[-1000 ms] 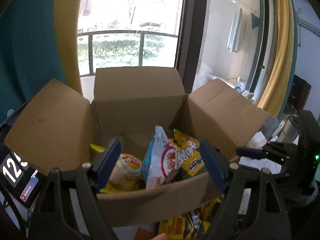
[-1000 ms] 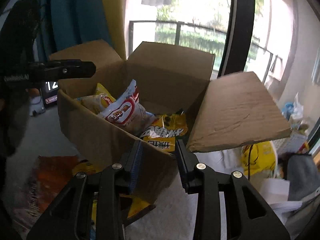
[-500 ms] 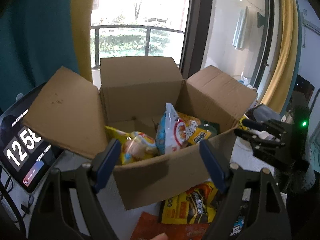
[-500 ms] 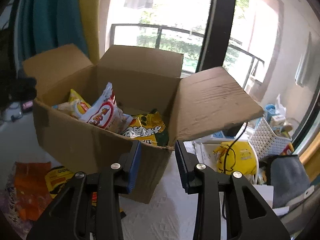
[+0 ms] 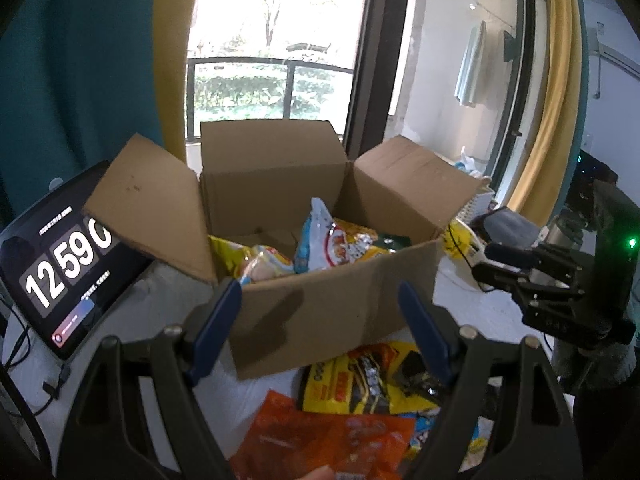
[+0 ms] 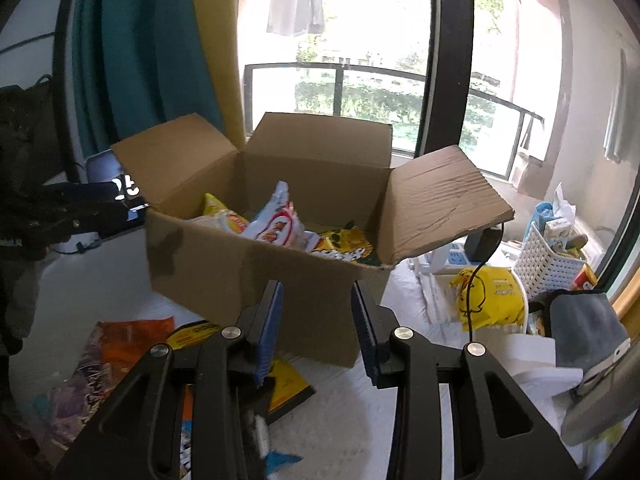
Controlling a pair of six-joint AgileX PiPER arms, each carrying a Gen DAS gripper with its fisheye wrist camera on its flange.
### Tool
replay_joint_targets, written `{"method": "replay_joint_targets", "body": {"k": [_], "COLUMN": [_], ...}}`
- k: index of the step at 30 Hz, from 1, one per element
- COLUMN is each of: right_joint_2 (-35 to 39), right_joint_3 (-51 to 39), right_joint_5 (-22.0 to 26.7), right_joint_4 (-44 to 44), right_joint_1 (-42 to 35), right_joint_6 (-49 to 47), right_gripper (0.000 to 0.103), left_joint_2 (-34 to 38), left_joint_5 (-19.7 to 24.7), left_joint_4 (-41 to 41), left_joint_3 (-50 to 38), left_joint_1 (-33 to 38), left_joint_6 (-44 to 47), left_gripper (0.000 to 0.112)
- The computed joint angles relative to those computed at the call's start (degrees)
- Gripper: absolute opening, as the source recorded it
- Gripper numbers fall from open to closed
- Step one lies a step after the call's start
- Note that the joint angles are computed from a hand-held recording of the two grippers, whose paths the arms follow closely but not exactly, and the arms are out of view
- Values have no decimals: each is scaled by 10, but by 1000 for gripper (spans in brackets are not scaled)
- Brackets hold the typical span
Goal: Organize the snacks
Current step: 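Withdraw both tools from the cardboard box toward the remaining snacks, then lower the right tool onto the black snack bag and grasp it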
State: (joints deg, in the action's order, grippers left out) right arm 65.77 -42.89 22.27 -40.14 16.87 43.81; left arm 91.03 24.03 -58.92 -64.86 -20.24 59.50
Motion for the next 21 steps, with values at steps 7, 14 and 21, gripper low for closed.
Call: {"method": "replay_joint_targets", "body": {"k": [7, 14, 21], "right_joint_2": [-29, -47, -50], "right_joint_3": [21, 51, 80], "right_joint_5": [43, 62, 64], "right_joint_4": [-37, -49, -57], "right_joint_1": [57, 90, 111], "right_joint_6": [64, 105, 141], "right_gripper": [38, 38, 41], "left_joint_2": [-39, -56, -48], "left_joint_5": [2, 1, -1], "left_joint_4": [-20, -35, -23], "left_joint_3": [58, 114, 148], "left_joint_1": [8, 16, 8], "left_joint_6": [27, 56, 72], "left_gripper": [82, 82, 82]}}
